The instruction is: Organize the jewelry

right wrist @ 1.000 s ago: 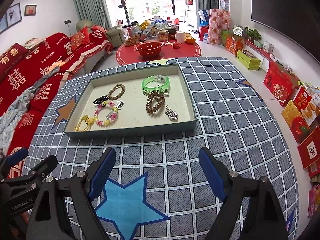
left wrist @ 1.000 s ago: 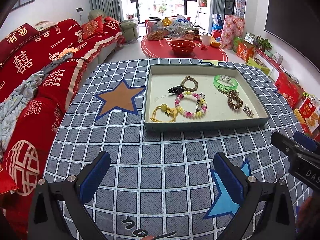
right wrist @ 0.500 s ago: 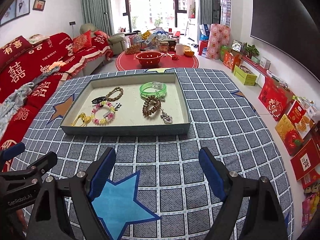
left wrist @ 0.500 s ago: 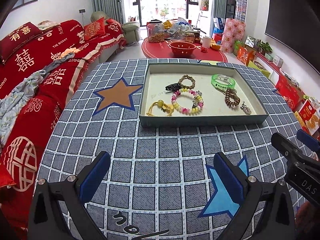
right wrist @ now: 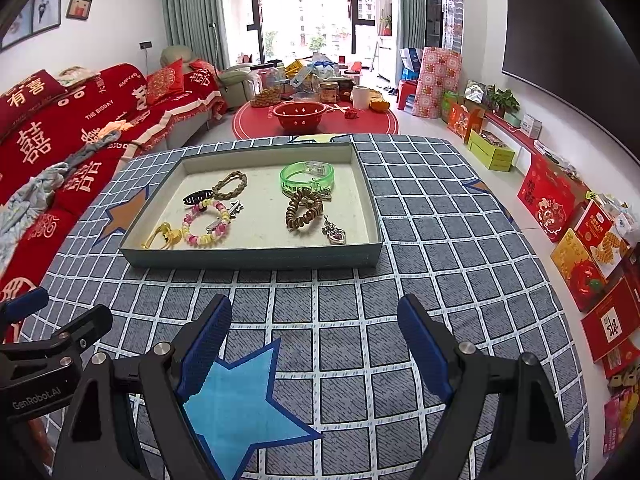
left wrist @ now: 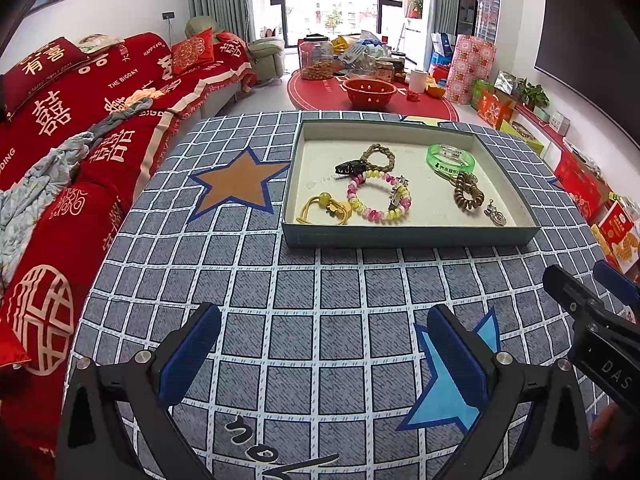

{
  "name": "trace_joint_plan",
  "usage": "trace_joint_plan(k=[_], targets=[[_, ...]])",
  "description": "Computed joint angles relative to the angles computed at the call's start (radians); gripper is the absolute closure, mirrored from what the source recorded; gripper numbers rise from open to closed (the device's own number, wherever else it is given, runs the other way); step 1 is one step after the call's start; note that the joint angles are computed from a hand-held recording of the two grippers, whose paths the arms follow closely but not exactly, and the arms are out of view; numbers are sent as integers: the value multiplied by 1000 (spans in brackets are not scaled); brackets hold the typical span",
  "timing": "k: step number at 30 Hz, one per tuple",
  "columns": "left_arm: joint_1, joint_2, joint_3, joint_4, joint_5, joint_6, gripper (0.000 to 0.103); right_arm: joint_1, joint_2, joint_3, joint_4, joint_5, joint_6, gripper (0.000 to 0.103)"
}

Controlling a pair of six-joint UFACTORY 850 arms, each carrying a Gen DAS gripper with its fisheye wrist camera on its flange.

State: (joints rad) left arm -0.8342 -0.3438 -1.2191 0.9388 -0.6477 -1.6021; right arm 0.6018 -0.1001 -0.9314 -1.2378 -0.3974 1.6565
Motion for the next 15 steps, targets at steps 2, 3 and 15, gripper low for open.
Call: trace_joint_plan(k=[2,3,15], targets=[[0,0,0,0,1,2,0,1,-1,-1,1,-1,0,16],[0,0,0,-2,1,3,0,1,-1,-1,1,-1,0,16],[0,-1,0,-2,0,1,0,1,-1,-2,4,-3,-2,16]])
